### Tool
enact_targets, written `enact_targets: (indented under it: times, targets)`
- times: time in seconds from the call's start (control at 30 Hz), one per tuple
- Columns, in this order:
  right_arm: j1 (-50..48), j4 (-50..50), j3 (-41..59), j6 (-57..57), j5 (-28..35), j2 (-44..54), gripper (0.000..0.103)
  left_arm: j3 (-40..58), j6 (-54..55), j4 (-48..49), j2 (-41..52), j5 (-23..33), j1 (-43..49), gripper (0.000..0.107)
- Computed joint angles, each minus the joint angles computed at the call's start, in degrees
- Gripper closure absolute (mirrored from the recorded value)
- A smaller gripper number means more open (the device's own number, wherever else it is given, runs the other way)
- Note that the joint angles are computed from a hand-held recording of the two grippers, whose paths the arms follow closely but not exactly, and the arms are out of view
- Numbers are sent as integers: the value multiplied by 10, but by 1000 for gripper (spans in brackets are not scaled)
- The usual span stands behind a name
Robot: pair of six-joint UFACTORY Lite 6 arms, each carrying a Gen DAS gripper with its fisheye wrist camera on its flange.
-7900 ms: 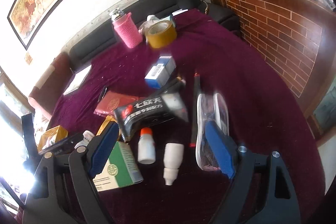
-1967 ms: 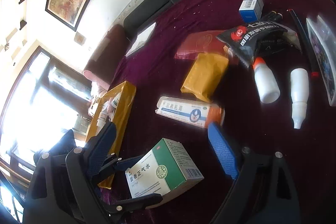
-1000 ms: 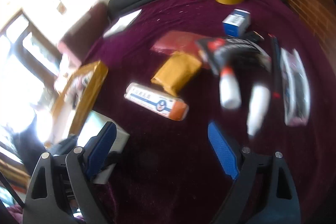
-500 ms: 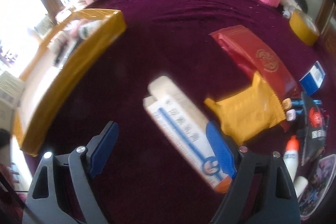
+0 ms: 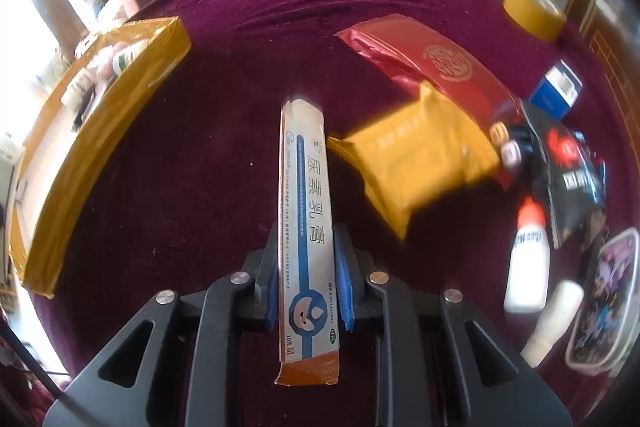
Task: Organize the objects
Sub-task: 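Lower medicine box and ointment tube into the yellow box and open both grippers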
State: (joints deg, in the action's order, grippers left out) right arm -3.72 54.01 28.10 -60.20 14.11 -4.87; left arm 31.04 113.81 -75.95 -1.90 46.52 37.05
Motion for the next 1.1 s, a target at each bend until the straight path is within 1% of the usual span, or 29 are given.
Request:
enact_targets:
  times: [0.07,0.1,0.17,0.23,0.33,0.43,0.5,0.57,0.67,0.73,0.8,0.87,1.0,1.1]
  targets:
    - [-27,59,-9,-55,28,-12,84,6,-2,3,-3,2,10,42]
    - [-41,73,-8,-66,46,-16,84,14,-6,8,0,5,15,42]
    - [-70,81,-8,-69,94,-38,84,36,-15,14,4,2,25,42]
    - [-85,79,3,-56,148,-58,84,64,-23,17,12,-14,29,42]
    - [-61,78,25,-16,194,-83,83,127,-36,21,57,-45,25,42]
    - [11,114,71,17,217,-54,83,194,-50,31,123,-87,12,42]
    - [54,142,105,26,223,-15,83,229,-55,33,163,-114,5,42]
    - [113,178,152,37,211,39,83,274,-65,39,213,-129,2,42]
    - [188,223,227,53,195,125,83,356,-137,94,295,-138,-10,42]
    - [227,250,279,61,196,188,83,402,-174,125,341,-157,-23,42]
    - [257,261,327,74,192,243,83,421,-182,130,365,-188,-34,42]
    - [283,252,382,107,174,301,83,442,-192,142,384,-192,-37,42]
    - [305,237,478,166,161,397,82,439,-188,149,382,-190,-43,41]
    - [313,262,504,158,147,423,80,450,-210,174,391,-169,-34,40]
